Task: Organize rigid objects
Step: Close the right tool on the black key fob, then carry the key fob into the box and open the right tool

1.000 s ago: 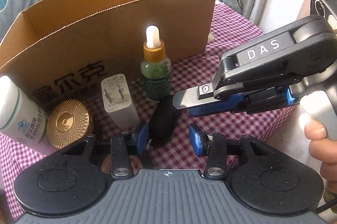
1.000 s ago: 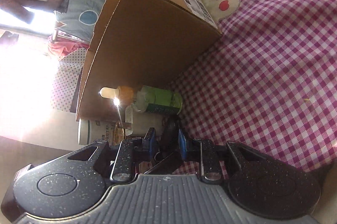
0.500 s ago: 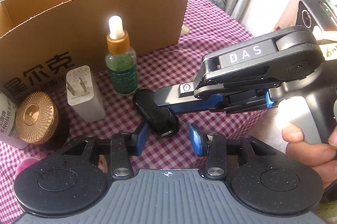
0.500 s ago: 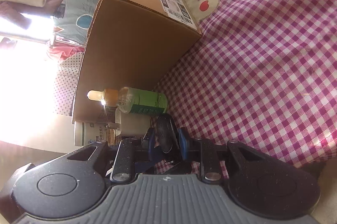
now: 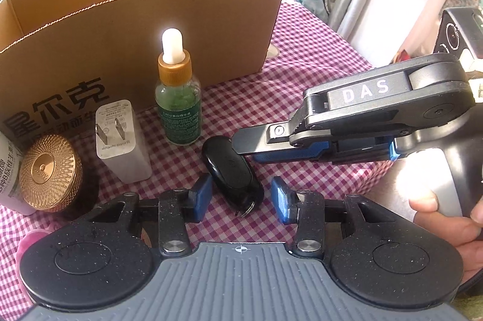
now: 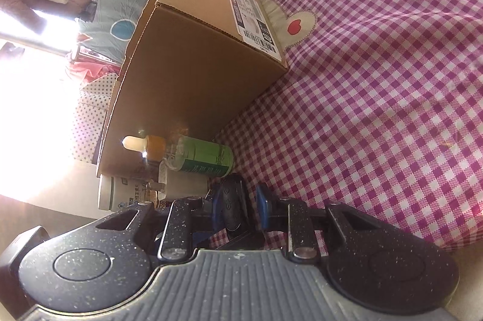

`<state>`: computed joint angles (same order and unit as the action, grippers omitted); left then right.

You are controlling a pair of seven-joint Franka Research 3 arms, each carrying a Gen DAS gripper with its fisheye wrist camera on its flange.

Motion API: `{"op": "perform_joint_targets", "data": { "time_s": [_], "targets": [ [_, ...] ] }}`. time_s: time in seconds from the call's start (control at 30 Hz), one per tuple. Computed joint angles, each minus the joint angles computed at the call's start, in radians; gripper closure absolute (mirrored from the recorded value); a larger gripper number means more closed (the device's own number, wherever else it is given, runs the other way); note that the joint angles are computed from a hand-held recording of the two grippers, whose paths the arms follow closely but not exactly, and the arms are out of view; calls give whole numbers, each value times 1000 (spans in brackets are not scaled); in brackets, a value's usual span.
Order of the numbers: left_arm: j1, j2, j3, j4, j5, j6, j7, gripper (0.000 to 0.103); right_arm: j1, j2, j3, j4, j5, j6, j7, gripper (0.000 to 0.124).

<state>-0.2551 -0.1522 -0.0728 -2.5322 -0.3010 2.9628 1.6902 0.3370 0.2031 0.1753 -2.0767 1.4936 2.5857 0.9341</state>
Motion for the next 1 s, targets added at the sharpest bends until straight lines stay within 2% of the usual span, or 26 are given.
{"op": "perform_joint_targets", "data": {
  "time_s": [0.13,0.23,0.6,0.73,0.8,0.87,1.0],
  "targets": [
    [5,3,-6,-4,10,16,-9,59,13,11,5,23,-51,9,5,97],
    [-23,3,18,-7,-43,28,36,58,13,7,9,25,-66,8,3,96],
    [-96,-14,85,-18,-278,45,249,57,-14,2,2,4,97,-94,-113,98],
    [-98,-24,81,-28,-327,54,305,57,12,9,6,16,57,-44,-93,99],
    [-94,-28,75,-34,-322,60,306,57,22,17,9,26,36,-21,-75,100],
    [-95,-31,75,-37,-318,62,306,57,30,25,14,34,18,2,-59,106],
    [-91,-39,71,-40,-301,53,281,57,33,23,22,33,29,24,-59,106]
  ]
}}
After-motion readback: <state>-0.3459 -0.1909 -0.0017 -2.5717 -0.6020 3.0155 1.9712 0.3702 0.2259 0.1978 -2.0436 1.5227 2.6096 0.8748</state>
